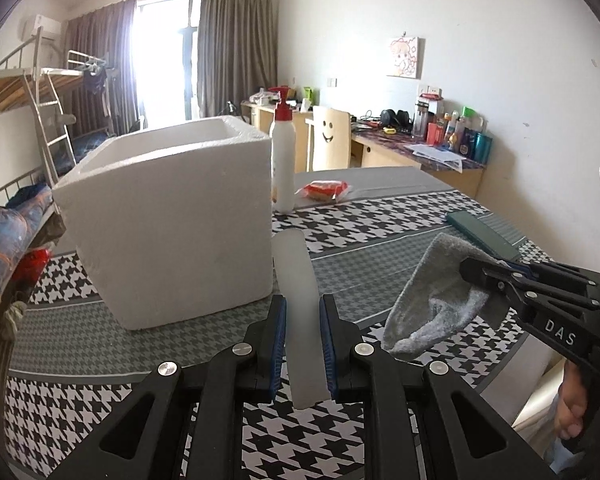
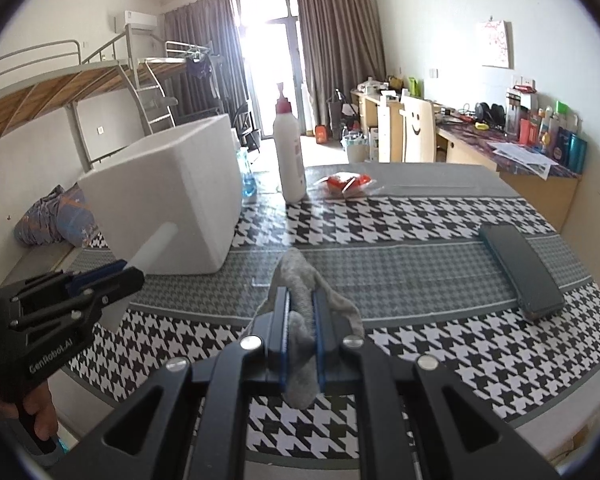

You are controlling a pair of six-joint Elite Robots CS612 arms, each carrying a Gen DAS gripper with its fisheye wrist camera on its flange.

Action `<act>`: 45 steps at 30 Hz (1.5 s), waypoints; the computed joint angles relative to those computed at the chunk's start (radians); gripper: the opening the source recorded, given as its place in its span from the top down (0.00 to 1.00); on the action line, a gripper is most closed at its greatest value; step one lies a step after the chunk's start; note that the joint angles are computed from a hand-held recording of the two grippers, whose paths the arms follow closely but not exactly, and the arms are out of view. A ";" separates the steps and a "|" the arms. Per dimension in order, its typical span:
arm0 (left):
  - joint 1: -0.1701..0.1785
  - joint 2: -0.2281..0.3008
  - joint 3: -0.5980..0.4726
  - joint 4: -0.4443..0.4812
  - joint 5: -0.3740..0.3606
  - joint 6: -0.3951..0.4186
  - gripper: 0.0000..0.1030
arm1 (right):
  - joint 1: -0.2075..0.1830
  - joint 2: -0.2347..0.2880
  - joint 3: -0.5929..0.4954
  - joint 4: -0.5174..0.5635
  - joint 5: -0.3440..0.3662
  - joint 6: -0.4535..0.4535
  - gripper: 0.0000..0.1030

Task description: Organize soft objects

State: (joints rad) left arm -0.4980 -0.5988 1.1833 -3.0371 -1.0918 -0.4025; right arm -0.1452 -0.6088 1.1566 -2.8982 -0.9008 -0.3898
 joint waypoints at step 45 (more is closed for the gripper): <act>0.004 0.004 -0.062 -0.158 0.088 0.135 0.82 | 0.005 0.032 -0.109 -0.128 0.111 0.120 0.87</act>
